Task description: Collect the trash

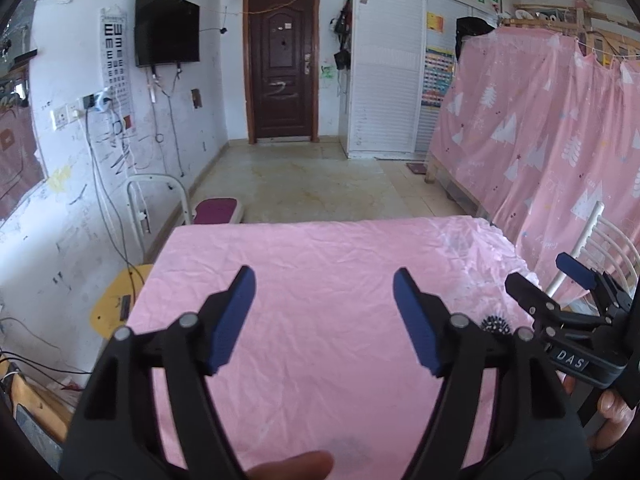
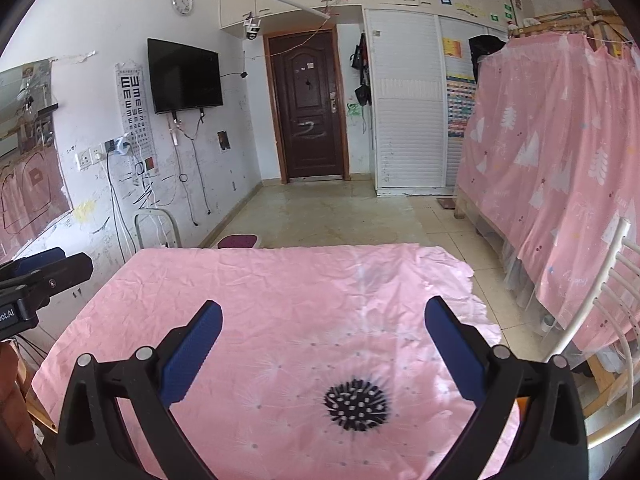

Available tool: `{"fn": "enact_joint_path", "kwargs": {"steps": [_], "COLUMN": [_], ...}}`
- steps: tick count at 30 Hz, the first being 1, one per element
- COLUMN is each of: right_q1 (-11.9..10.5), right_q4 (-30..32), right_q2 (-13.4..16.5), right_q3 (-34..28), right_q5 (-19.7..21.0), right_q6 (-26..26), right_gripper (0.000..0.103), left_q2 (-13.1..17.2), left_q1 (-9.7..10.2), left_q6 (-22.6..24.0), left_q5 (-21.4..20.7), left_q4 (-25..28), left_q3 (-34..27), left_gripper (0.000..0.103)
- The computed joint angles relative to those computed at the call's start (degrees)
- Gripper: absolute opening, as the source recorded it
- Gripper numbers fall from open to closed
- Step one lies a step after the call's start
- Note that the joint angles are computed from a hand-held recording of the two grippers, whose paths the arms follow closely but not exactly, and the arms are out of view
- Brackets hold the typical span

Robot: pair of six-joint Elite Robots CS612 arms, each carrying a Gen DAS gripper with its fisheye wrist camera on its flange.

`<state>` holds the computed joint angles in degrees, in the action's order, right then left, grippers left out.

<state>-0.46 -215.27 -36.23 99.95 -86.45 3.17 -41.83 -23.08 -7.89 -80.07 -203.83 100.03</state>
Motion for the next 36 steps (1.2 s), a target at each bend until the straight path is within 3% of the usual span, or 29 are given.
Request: {"fn": "enact_joint_path", "kwargs": {"steps": [8, 36], "right_q1": [0.9, 1.4], "right_q4": [1.1, 1.8], "right_q2": [0.4, 0.8], "right_q3": [-1.2, -2.0], "right_q5": [0.4, 0.1], "right_q6": [-0.8, -2.3], "right_gripper": [0.091, 0.091], "left_q2": [-0.2, 0.1], "left_q1": [1.12, 1.61], "left_q6": [-1.1, -2.7], "left_q5": [0.3, -0.2], "left_q4": [0.4, 1.9], "left_q3": [0.3, -0.3], "left_gripper": [0.068, 0.068]}}
